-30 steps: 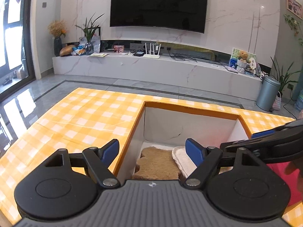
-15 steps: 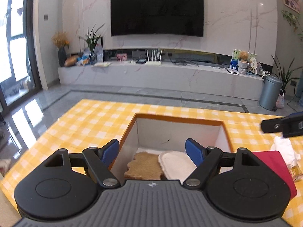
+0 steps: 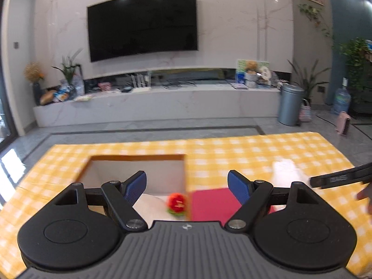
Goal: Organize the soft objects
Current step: 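Move the right gripper to the crumpled white cloth and grasp it, then lift the white cloth with the right gripper while the left reaches for the yellow snack packet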
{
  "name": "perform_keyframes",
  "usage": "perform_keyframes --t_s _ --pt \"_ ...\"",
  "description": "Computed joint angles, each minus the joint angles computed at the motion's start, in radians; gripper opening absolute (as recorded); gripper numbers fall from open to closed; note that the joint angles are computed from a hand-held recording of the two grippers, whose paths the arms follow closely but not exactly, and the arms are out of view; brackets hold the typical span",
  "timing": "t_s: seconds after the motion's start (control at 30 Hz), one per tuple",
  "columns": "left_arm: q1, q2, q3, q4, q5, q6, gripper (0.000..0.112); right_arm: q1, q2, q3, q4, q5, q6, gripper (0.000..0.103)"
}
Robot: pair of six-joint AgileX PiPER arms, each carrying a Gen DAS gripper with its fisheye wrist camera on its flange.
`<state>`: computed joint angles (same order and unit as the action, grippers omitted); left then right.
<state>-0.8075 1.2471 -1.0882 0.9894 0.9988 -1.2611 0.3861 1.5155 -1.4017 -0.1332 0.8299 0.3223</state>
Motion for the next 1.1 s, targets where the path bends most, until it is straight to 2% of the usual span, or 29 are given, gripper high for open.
perform_keyframes --t_s 0.1,0.23,0.3,0.37,0.5,0.63,0.7,0.73,0.8,0.9,0.97,1.03,1.1 --pt "0.001 0.032 0.001 -0.026 -0.050 -0.007 0.093 -0.081 0.040 0.039 0.155 -0.065 -0.054 0.091" --pt "-0.029 0.073 0.017 0.033 -0.052 -0.079 0.093 -0.165 0.105 0.058 0.417 -0.141 -0.185 0.091" --pt "-0.039 0.081 0.024 0.045 -0.051 -0.081 0.093 -0.169 0.133 0.058 0.471 -0.188 -0.210 0.091" --pt "-0.044 0.085 0.033 0.050 -0.051 -0.091 0.093 -0.139 0.159 0.048 0.440 -0.224 -0.193 0.091" --pt "-0.036 0.081 0.047 0.028 -0.056 -0.086 0.093 -0.061 0.194 0.050 0.276 -0.289 -0.118 0.091" --pt "-0.029 0.074 0.054 0.015 -0.052 -0.090 0.093 -0.046 0.195 0.073 0.243 -0.322 -0.142 0.086" --pt "-0.022 0.069 0.054 0.002 -0.054 -0.082 0.093 -0.048 0.197 0.072 0.232 -0.318 -0.136 0.070" --pt "-0.022 0.064 0.057 -0.001 -0.053 -0.081 0.093 -0.053 0.195 0.074 0.249 -0.318 -0.148 0.065" --pt "-0.025 0.060 0.059 -0.003 -0.050 -0.078 0.093 -0.075 0.185 0.084 0.321 -0.312 -0.211 0.040" --pt "-0.029 0.054 0.058 -0.004 -0.042 -0.067 0.093 -0.093 0.175 0.087 0.372 -0.296 -0.275 0.019" --pt "-0.036 0.057 0.056 0.000 -0.036 -0.069 0.093 -0.099 0.157 0.088 0.381 -0.282 -0.291 0.016" --pt "-0.039 0.063 0.050 0.002 -0.030 -0.068 0.093 -0.101 0.123 0.077 0.335 -0.230 -0.228 0.015" --pt "-0.041 0.063 0.050 0.001 -0.026 -0.068 0.093 -0.095 0.090 0.044 0.233 -0.106 -0.097 0.015"
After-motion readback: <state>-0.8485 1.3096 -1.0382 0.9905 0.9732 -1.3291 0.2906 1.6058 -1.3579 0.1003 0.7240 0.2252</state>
